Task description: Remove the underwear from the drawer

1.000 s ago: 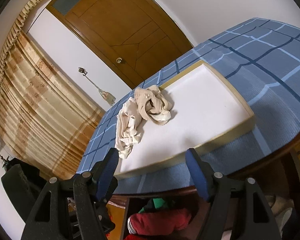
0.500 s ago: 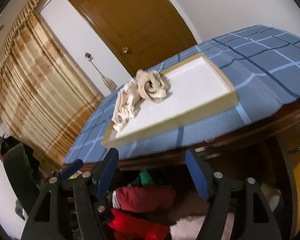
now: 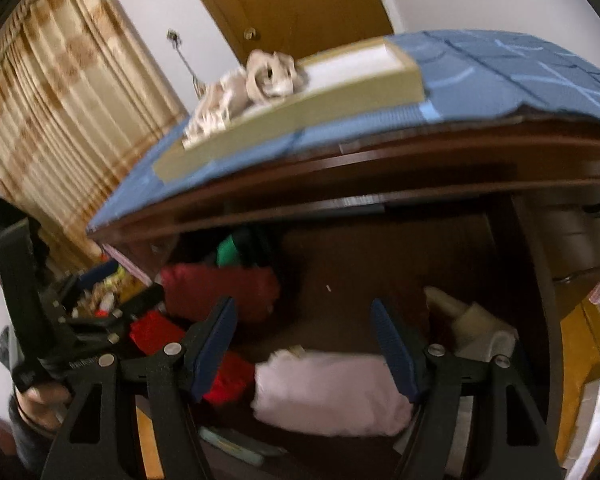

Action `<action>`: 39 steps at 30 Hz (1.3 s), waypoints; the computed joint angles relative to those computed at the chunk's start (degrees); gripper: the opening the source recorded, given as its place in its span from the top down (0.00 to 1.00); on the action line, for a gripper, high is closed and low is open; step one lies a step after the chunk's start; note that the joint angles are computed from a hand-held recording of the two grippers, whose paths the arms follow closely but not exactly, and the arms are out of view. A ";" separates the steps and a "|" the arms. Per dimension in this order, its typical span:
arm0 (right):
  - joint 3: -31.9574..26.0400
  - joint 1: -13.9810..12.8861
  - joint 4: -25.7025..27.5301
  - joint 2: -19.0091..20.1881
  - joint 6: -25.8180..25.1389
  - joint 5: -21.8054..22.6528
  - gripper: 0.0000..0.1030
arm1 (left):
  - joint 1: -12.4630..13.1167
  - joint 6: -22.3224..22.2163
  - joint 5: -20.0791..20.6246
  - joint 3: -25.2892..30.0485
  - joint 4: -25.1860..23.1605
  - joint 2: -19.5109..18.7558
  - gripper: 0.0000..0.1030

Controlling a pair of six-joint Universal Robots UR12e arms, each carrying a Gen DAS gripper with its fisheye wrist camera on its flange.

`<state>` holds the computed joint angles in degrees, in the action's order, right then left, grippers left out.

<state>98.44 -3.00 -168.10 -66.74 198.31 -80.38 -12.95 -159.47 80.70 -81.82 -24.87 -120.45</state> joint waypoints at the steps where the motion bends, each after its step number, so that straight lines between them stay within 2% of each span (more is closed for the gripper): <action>1: 0.11 -0.16 1.21 -0.05 -0.76 0.46 0.31 | 0.18 0.52 0.04 -0.34 -0.22 0.11 0.01; 6: 0.28 -0.86 5.89 -0.20 -3.53 3.10 0.31 | 0.87 2.31 -0.90 -1.23 -1.60 0.36 0.01; 12: -1.65 -0.92 15.24 0.11 -11.27 3.15 0.31 | 1.14 4.95 -1.13 -1.35 -3.59 0.37 0.01; 15: -3.96 -0.79 21.59 0.76 -16.78 2.83 0.31 | 1.37 7.14 -1.46 -1.54 -4.10 0.63 0.01; 19: -8.74 -0.67 32.72 2.75 -25.30 3.13 0.31 | 1.84 9.24 -1.83 -1.80 -4.63 1.07 0.01; 22: -12.15 0.05 39.03 4.78 -29.69 0.35 0.31 | 1.99 9.73 -1.48 -1.58 -5.32 1.13 0.01; 24: -13.94 0.08 42.88 5.82 -32.36 1.37 0.31 | 2.11 10.45 -1.49 -1.41 -5.74 1.12 0.01; 25: -14.56 0.02 43.99 6.23 -33.30 2.24 0.31 | 2.12 10.77 -1.46 -1.30 -5.92 1.08 0.01; 32: -19.01 0.46 52.05 8.72 -39.47 1.09 0.31 | 1.83 17.05 -2.04 0.61 -7.00 0.38 0.01; 39: -22.47 1.10 58.92 10.33 -41.13 -1.98 0.31 | 0.78 23.37 -1.62 2.96 -8.79 -1.20 0.01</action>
<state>75.97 -1.90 -109.18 -56.41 157.18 -82.36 -12.18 -136.10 79.08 -78.86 -33.66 -121.65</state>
